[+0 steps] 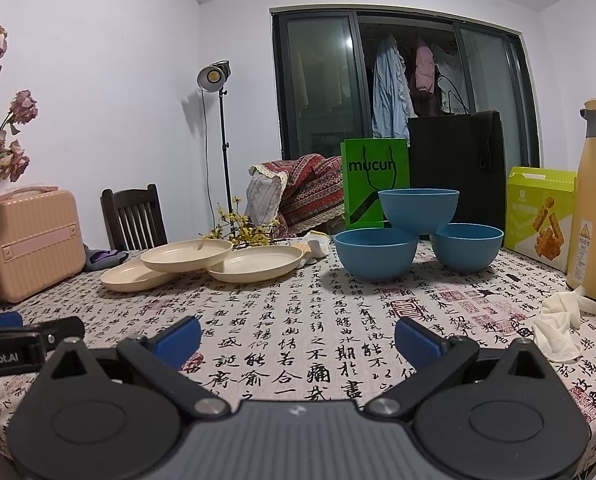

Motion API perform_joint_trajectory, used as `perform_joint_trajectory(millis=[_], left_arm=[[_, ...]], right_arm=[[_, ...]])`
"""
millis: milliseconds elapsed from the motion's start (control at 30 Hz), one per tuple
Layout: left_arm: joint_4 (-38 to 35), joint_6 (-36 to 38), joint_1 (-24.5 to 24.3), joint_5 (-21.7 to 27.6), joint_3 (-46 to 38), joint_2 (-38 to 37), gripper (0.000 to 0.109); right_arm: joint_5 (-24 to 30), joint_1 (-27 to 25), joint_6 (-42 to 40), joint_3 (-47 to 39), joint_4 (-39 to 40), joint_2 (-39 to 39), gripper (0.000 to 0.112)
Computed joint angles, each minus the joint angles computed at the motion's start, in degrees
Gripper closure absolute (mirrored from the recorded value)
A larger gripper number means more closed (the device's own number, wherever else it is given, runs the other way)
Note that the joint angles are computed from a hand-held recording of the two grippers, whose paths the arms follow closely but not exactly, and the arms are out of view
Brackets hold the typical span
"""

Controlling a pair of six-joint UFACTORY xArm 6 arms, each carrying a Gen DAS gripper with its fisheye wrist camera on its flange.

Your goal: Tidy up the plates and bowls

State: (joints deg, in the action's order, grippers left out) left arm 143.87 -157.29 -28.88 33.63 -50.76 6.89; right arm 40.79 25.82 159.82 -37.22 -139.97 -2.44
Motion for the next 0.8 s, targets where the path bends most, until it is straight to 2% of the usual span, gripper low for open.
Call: perform_joint_trajectory(millis=[800], left_arm=[[0.09, -0.29, -0.22, 0.7, 0.02, 0.01, 0.006]], right_arm=[[-0.35, -0.17, 0.19, -0.06, -0.15, 0.05, 0.009]])
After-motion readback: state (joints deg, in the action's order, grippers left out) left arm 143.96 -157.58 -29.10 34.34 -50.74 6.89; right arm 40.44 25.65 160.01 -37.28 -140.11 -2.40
